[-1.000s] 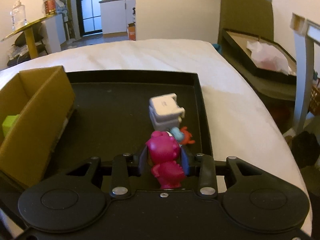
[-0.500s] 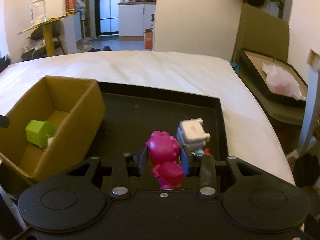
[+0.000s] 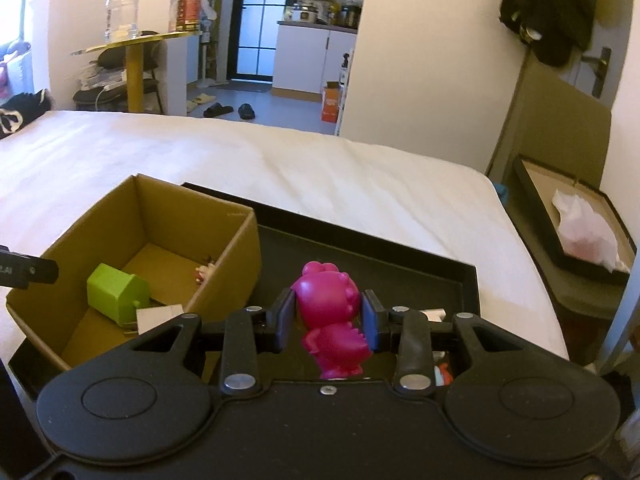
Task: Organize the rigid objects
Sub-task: 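Carry the pink figure into the box, open the right tool, withdraw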
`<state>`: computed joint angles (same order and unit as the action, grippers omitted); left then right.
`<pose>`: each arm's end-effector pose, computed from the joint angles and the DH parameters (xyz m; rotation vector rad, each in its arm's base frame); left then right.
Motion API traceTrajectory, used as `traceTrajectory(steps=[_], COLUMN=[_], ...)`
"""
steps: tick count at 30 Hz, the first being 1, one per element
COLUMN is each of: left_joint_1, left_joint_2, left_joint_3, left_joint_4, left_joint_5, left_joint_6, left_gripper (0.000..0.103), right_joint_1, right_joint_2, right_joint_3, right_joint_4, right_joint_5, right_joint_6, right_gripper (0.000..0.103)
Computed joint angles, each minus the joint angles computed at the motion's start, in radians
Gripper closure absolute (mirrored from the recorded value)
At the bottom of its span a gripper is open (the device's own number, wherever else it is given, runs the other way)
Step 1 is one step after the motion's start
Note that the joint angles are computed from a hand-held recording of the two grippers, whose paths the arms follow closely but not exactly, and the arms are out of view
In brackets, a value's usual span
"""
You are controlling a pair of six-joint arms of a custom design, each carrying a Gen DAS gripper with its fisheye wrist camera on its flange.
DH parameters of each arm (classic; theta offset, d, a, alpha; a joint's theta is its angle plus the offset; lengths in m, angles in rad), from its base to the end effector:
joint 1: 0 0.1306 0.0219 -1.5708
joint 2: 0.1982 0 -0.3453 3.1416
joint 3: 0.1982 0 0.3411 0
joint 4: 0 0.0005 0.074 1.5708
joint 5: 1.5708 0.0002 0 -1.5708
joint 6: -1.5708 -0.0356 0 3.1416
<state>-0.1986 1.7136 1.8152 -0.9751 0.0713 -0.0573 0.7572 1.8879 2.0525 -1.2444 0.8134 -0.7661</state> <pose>0.5355 -0.1109 0.4065 0.3437 2.4228 -0.1499 0.4359 0.3757 0.4000 0.2502 2.2254 -0.3091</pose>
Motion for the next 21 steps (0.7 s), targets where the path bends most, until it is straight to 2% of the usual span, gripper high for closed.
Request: traceTrajectory(steps=[5, 10, 13, 15, 16, 18, 21], left_joint_1=[0.001, 0.002, -0.002, 0.001, 0.002, 0.006, 0.014], left_joint_2=[-0.004, -0.001, 0.009, 0.014, 0.021, 0.036, 0.047], left_joint_3=[-0.009, -0.012, 0.002, 0.008, 0.015, 0.033, 0.044], left_joint_4=[0.006, 0.005, -0.011, -0.021, -0.03, -0.052, -0.067], left_joint_5=[0.003, 0.016, 0.027, 0.039, 0.043, 0.062, 0.085], left_joint_6=[-0.009, -0.014, -0.019, -0.021, -0.02, -0.017, -0.009], left_gripper=[0.03, 0.037, 0.047, 0.059, 0.062, 0.076, 0.088], right_joint_1=[0.005, 0.007, 0.008, 0.008, 0.009, 0.007, 0.008], right_joint_2=[0.043, 0.085, 0.112, 0.131, 0.146, 0.167, 0.21], right_joint_3=[0.081, 0.158, 0.203, 0.236, 0.261, 0.3, 0.377], right_joint_4=[-0.012, 0.001, 0.005, 0.01, 0.004, -0.004, -0.029], right_joint_5=[0.0, -0.014, -0.025, -0.033, -0.032, -0.037, -0.043], right_joint_6=[0.056, 0.15, 0.2, 0.235, 0.25, 0.27, 0.289], right_gripper=[0.068, 0.068, 0.068, 0.068, 0.068, 0.068, 0.068])
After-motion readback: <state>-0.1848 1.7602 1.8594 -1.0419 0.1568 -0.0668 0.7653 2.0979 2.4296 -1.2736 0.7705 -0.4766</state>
